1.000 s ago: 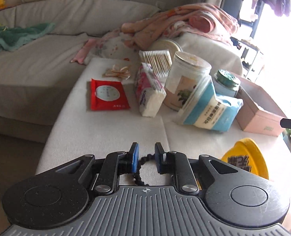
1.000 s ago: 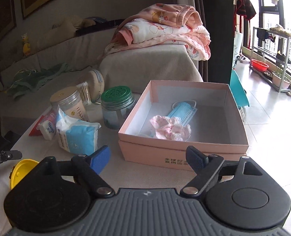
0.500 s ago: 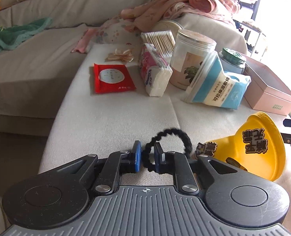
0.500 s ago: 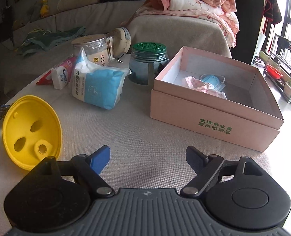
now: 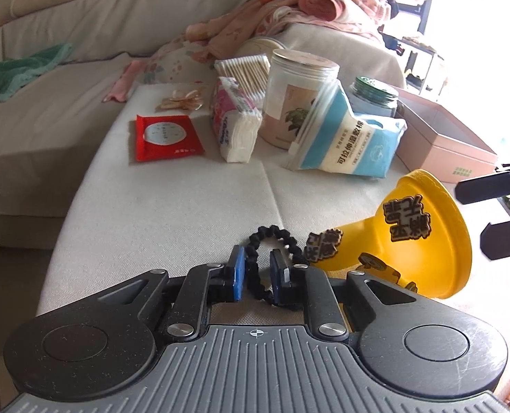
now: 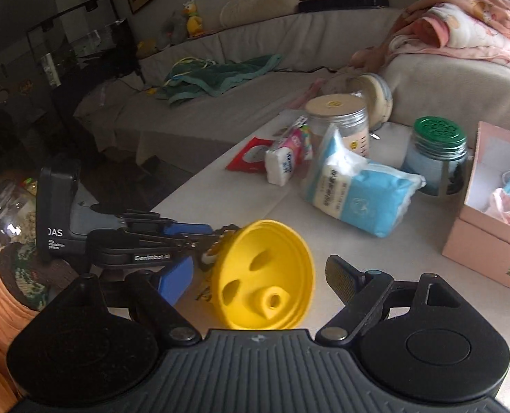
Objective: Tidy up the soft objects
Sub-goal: 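Grasp the yellow funnel toy with the right tool while the left tool holds the bracelet, then carry both items to the pink box while the left tool drops the bracelet inside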
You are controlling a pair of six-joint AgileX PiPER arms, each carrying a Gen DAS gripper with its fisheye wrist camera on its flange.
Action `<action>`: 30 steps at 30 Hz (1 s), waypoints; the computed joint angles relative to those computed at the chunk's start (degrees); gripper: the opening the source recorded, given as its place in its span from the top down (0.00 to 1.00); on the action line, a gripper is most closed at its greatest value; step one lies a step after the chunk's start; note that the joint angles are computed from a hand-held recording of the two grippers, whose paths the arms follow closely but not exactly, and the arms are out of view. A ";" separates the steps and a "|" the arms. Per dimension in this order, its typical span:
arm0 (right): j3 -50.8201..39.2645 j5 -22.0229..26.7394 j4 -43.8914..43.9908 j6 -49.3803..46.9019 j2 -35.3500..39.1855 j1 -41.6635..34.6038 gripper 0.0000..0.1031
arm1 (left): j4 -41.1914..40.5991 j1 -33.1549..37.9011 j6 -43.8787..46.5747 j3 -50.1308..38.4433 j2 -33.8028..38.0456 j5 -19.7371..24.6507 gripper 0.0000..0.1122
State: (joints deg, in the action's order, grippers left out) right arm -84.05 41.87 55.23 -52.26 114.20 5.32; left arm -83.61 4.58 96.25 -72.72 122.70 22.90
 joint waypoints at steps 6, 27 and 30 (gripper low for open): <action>-10.98 -0.70 -15.15 17.26 7.82 6.99 0.53 | 9.61 -0.63 -4.54 -0.95 -0.60 -0.10 0.83; 7.72 -3.29 -10.27 11.10 -9.94 -8.00 0.89 | 1.19 -4.36 9.67 11.84 -9.10 5.34 0.91; 13.47 -4.89 -8.21 8.58 -15.66 -12.69 0.89 | -0.09 -7.53 13.47 15.18 -12.52 6.30 0.91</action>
State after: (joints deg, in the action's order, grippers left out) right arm -70.57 36.98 47.02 -43.69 98.54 -7.37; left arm -83.70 -2.95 109.73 -57.53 110.18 29.20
